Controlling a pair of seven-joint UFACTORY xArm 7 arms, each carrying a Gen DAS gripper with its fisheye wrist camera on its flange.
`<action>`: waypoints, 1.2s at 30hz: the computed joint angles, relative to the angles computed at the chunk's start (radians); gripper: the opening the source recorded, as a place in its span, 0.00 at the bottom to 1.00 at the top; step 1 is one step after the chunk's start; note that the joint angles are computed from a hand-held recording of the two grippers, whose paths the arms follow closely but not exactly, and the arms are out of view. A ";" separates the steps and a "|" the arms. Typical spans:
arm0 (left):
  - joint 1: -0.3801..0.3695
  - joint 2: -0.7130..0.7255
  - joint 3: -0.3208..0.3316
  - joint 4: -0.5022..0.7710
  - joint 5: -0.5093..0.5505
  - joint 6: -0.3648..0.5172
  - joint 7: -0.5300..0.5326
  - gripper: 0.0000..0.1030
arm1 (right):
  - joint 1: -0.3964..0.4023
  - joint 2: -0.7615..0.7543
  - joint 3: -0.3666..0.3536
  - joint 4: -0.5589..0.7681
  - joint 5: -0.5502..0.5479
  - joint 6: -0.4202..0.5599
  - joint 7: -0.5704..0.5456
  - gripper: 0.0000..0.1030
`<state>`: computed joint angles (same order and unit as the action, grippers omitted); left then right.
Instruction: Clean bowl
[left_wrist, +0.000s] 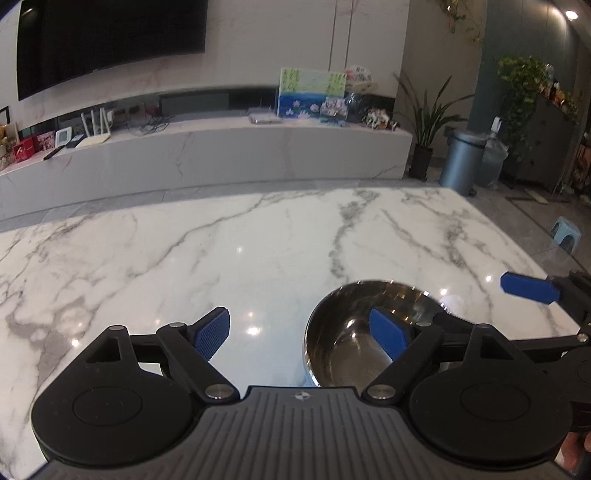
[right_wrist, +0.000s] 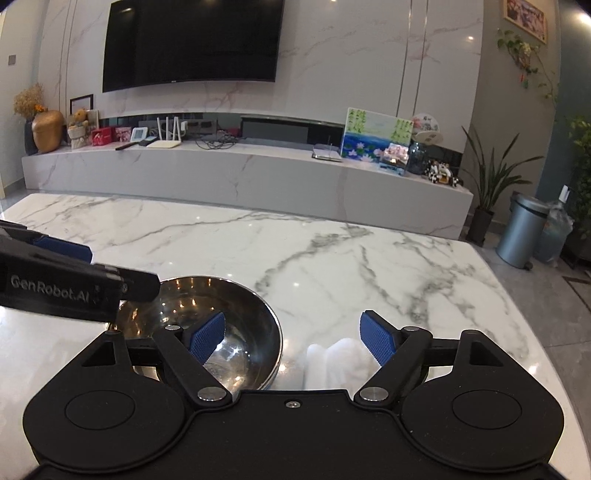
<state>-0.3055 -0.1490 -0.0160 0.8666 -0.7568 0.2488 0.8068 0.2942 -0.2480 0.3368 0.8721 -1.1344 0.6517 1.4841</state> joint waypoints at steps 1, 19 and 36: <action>0.013 -0.001 -0.009 -0.004 0.037 0.002 -0.038 0.80 | 0.003 0.005 0.000 0.005 0.012 0.006 -0.016 0.76; 0.035 -0.008 0.000 0.004 0.174 0.051 -0.184 0.80 | 0.033 0.034 -0.012 0.034 0.065 0.023 -0.068 0.76; 0.051 0.005 -0.021 0.009 0.248 0.048 -0.254 0.80 | 0.023 0.017 -0.010 0.022 0.107 0.011 -0.097 0.76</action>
